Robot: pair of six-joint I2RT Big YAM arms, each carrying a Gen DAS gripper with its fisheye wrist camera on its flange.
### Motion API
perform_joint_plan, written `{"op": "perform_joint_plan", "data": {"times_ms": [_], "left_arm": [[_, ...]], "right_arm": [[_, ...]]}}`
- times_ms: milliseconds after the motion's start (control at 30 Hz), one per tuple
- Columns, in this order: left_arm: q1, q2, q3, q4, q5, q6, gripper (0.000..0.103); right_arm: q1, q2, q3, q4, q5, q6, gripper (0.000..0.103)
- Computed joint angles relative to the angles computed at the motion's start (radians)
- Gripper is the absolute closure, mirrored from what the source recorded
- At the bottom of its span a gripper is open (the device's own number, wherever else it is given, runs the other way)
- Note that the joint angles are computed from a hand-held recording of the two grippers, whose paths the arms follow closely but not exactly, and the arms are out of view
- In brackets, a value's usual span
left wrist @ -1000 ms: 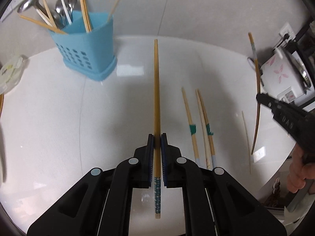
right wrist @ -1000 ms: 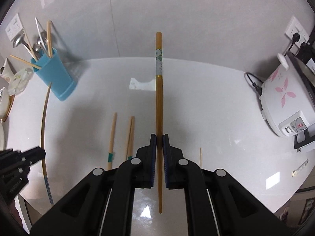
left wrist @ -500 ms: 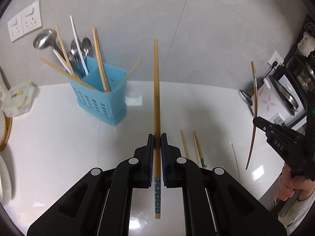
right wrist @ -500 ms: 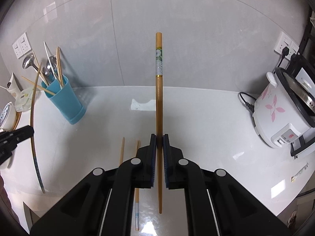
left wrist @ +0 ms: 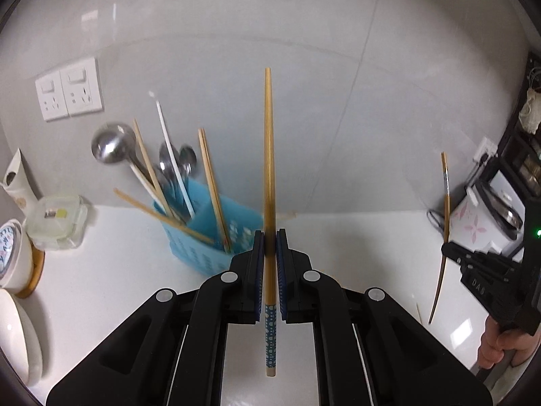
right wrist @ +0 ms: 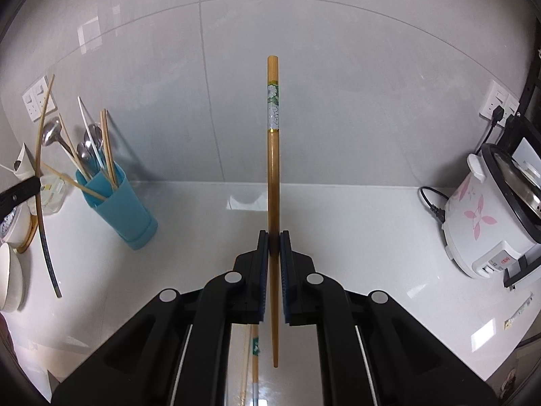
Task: Organize utensils
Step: 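Lift both held chopsticks and carry them toward the light-blue utensil holder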
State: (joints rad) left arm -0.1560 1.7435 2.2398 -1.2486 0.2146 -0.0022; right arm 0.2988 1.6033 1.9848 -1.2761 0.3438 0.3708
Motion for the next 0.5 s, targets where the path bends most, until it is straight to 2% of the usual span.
{"op": "perform_joint_plan", "data": {"times_ms": [133, 300, 400, 500], "left_arm": [[0.011, 0.008, -0.003, 0.116, 0.017, -0.024, 0.097], [0.023, 0.057, 0.040, 0.198, 0.028, -0.062, 0.097], [0.029, 0.089, 0.065, 0.235, 0.037, -0.082, 0.097], [0.033, 0.138, 0.112, 0.237, 0.032, -0.090, 0.097]], "right_arm": [[0.005, 0.028, 0.034, 0.040, 0.002, -0.009, 0.097], [0.005, 0.075, 0.084, 0.069, -0.031, -0.039, 0.097], [0.003, 0.103, 0.112, 0.078, -0.048, -0.040, 0.097], [0.001, 0.133, 0.138, 0.102, -0.060, -0.051, 0.097]]}}
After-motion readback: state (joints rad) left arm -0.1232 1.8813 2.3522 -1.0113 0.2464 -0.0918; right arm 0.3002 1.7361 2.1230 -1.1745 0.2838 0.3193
